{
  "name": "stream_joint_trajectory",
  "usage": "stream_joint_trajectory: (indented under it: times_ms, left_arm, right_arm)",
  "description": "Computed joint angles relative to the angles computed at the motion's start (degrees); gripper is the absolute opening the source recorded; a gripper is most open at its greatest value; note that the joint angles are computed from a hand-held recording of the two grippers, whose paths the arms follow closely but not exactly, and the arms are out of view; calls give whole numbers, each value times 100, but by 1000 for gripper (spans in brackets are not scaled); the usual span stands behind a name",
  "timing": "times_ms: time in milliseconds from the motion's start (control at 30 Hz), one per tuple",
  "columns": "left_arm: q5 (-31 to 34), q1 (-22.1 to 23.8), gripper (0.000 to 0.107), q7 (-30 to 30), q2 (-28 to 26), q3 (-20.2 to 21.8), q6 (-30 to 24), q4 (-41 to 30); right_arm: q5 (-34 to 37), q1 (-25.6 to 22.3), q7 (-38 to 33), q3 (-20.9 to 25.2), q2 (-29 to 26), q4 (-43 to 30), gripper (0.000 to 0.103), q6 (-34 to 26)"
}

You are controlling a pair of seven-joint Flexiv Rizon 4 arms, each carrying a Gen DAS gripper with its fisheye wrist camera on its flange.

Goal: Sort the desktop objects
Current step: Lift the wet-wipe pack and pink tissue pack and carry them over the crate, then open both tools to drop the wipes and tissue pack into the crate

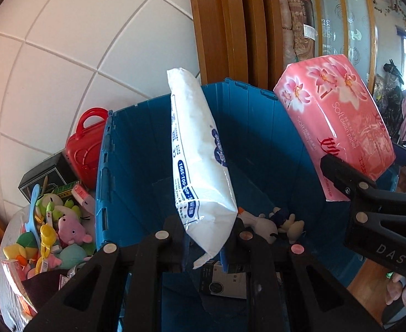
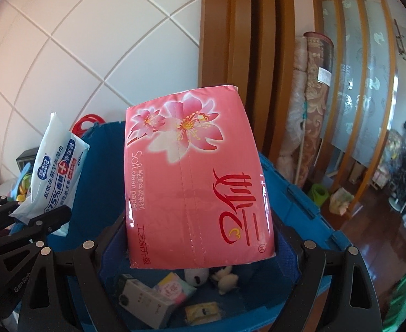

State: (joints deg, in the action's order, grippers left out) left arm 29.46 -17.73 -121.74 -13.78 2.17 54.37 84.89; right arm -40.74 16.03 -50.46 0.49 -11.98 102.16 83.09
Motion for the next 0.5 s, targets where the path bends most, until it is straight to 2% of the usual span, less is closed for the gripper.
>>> stream_joint_trajectory:
  times_ms: [100, 167, 200, 267, 333, 500]
  left_arm:
    - [-17, -8, 23, 31, -66, -7, -200, -83]
    - [-22, -13, 34, 13, -56, 0, -223, -83]
    - [34, -28, 37, -46, -37, 17, -175, -70]
    - [92, -37, 58, -131, -1, 28, -120, -48]
    - [129, -24, 66, -184, 47, 33, -24, 13]
    - [170, 24, 72, -269, 184, 12, 154, 211]
  right_arm:
    - [-188, 45, 130, -99, -24, -25, 92, 5]
    - [-254, 45, 200, -132, -40, -34, 97, 47]
    - [-401, 80, 355, -220, -27, -24, 103, 64]
    - [-777, 118, 686, -368, 8, 4, 103, 125]
    - [-823, 51, 704, -294, 33, 3, 103, 107]
    - [-996, -54, 831, -212, 140, 88, 103, 105]
